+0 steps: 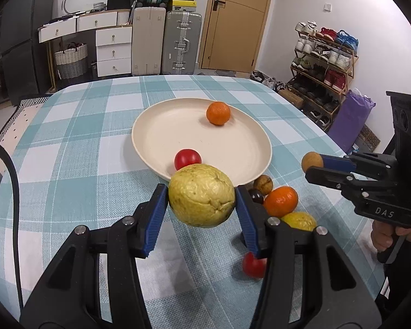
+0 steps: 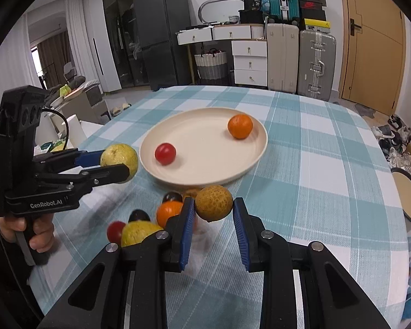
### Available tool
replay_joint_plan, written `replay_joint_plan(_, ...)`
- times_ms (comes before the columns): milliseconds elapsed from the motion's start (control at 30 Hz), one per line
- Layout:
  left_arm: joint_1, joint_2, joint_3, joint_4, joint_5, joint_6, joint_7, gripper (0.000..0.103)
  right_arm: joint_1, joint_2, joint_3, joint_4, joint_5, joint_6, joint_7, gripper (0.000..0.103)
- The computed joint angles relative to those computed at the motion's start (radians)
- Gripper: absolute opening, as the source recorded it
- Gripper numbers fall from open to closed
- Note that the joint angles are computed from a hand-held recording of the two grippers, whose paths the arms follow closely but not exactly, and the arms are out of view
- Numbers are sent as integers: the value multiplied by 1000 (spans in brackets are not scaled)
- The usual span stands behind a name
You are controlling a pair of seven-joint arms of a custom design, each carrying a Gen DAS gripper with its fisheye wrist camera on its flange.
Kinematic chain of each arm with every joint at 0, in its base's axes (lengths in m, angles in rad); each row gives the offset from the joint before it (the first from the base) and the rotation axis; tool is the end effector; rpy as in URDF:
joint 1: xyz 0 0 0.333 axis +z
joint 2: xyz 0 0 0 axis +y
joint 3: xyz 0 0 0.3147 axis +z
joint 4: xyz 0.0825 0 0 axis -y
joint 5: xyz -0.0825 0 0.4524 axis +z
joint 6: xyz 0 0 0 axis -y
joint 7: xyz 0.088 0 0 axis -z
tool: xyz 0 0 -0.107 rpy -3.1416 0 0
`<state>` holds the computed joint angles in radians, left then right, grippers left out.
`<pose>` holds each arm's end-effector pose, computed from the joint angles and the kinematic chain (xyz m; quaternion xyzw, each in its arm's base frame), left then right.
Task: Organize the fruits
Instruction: 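Carry the guava and brown fruit in both tools over the cream plate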
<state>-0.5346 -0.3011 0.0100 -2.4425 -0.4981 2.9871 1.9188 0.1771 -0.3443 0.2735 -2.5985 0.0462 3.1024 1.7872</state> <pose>0.4883 -0.2435 0.4707 -0.4967 0.7596 -0.3919 0.1509 0.4640 0.2207 0.4244 -0.7110 0.5730 -0.2085 0.3504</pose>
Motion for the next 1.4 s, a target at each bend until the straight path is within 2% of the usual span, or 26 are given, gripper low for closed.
replay_joint_plan(200, 16, 24, -4, 24, 6, 9, -16, 48, -36, 16, 25, 26, -20, 7, 23, 29)
replay_joint_plan(267, 5, 34, 3, 35, -14, 13, 0, 48, -23, 27, 11, 34, -14, 12, 18, 29)
replay_joint_plan(400, 15, 60, -17, 58, -15, 23, 0, 48, -65, 39, 45, 51, -40, 11, 56, 29)
replay_joint_plan(600, 28, 107, -47, 111, -39, 20, 31, 48, -65, 66, 35, 79, -63, 6, 83, 29)
replay_joint_plan(767, 53, 146, -81, 156, -64, 18, 58, 48, -10, 112, -25, 105, -33, 36, 34, 29)
replay_joint_plan(833, 69, 164, -98, 176, -70, 14, 62, 48, -69, 124, 24, 122, -81, 25, 74, 29)
replay_joint_plan(1000, 112, 205, -143, 214, -64, 16, 56, 48, -86, 167, 26, 153, -120, 35, 112, 29)
replay_joint_plan(1233, 173, 260, -202, 263, -15, 12, 14, 48, -36, 211, -31, 178, -113, 50, 111, 29)
replay_joint_plan(1367, 195, 275, -223, 275, -13, 10, 15, 48, -45, 223, -27, 189, -147, 47, 134, 29)
replay_joint_plan(1400, 202, 281, -227, 279, 8, 8, -1, 48, -26, 229, -45, 192, -132, 45, 120, 29)
